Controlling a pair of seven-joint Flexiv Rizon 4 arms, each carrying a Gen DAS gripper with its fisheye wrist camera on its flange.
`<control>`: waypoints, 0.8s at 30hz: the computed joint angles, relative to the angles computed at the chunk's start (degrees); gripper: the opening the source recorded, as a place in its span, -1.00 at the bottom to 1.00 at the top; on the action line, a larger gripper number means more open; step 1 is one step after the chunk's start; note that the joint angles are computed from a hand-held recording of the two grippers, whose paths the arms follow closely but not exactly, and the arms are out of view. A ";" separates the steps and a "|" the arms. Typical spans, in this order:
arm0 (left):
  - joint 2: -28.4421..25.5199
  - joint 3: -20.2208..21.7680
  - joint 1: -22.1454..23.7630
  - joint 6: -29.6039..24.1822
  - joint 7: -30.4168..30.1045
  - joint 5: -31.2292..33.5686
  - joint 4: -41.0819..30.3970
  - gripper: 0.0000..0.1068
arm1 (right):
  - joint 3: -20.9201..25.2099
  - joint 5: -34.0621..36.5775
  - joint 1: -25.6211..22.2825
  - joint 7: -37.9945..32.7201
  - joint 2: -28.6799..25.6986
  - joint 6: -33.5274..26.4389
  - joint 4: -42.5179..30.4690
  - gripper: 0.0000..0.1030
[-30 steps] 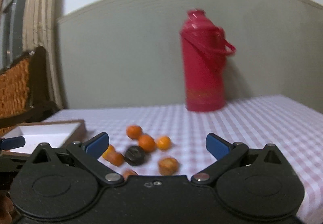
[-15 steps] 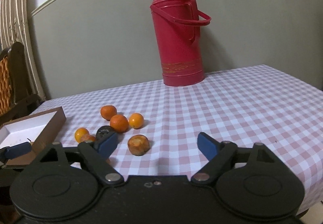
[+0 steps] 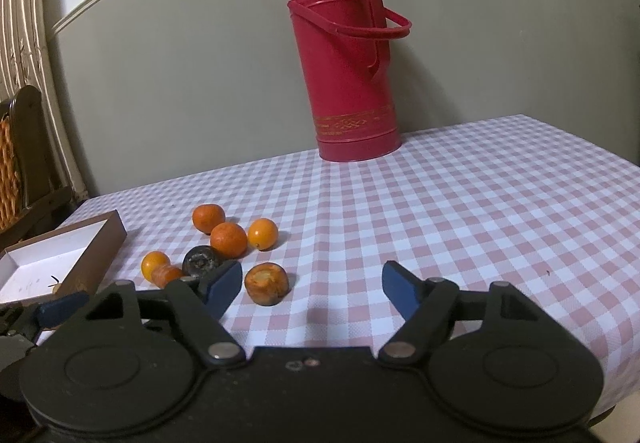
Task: Organize fruits
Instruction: 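Grasp a brown ribbed fruit with the left tool while the right tool grasps a brown cut-top fruit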
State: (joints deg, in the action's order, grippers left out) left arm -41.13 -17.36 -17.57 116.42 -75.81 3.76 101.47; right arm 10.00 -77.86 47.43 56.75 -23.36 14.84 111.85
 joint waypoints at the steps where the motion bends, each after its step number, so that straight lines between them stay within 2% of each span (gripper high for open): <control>1: -0.08 -0.06 -0.03 0.07 -0.03 0.05 -0.06 0.80 | -0.01 -0.06 -0.08 0.01 0.05 0.15 0.05 0.34; 3: -0.24 -0.47 0.16 -0.12 0.01 0.41 -0.27 0.76 | -0.03 -0.19 -0.14 0.07 0.06 0.29 0.09 0.29; 5: -0.43 -1.72 1.09 -0.94 0.08 1.38 -0.46 0.60 | 0.02 -0.18 -0.28 -0.16 0.11 0.61 0.19 0.23; 10: -0.86 -2.31 1.03 -1.89 0.37 1.47 -0.92 0.56 | -0.03 0.06 -0.47 -0.19 0.24 0.82 0.29 0.17; 14: -1.33 -3.37 1.40 -4.17 0.61 1.27 -1.59 0.24 | -0.08 -0.18 -0.97 -0.14 0.36 1.78 0.52 0.02; 18: -2.07 -2.42 -0.13 -5.09 1.00 -0.38 -2.52 0.15 | -0.32 -0.87 -1.89 -0.80 0.27 4.01 0.60 -0.12; 19: -2.29 -2.45 -0.29 -5.32 1.11 -0.62 -2.76 0.05 | -0.41 -0.95 -2.02 -1.16 0.19 4.28 0.53 -0.13; 20: -2.52 -2.53 -0.38 -5.70 1.26 -0.81 -3.02 -0.18 | -0.47 -1.03 -2.11 -1.35 0.16 4.53 0.50 -0.15; 23: -2.97 -3.34 0.07 -5.56 1.40 -0.77 -3.23 -0.43 | -0.69 -1.61 -2.77 -1.12 0.26 6.16 0.68 -0.24; 24: -3.00 -3.41 0.13 -5.49 1.45 -0.75 -3.22 -0.43 | -0.77 -1.80 -2.98 -1.03 0.26 6.64 0.71 -0.28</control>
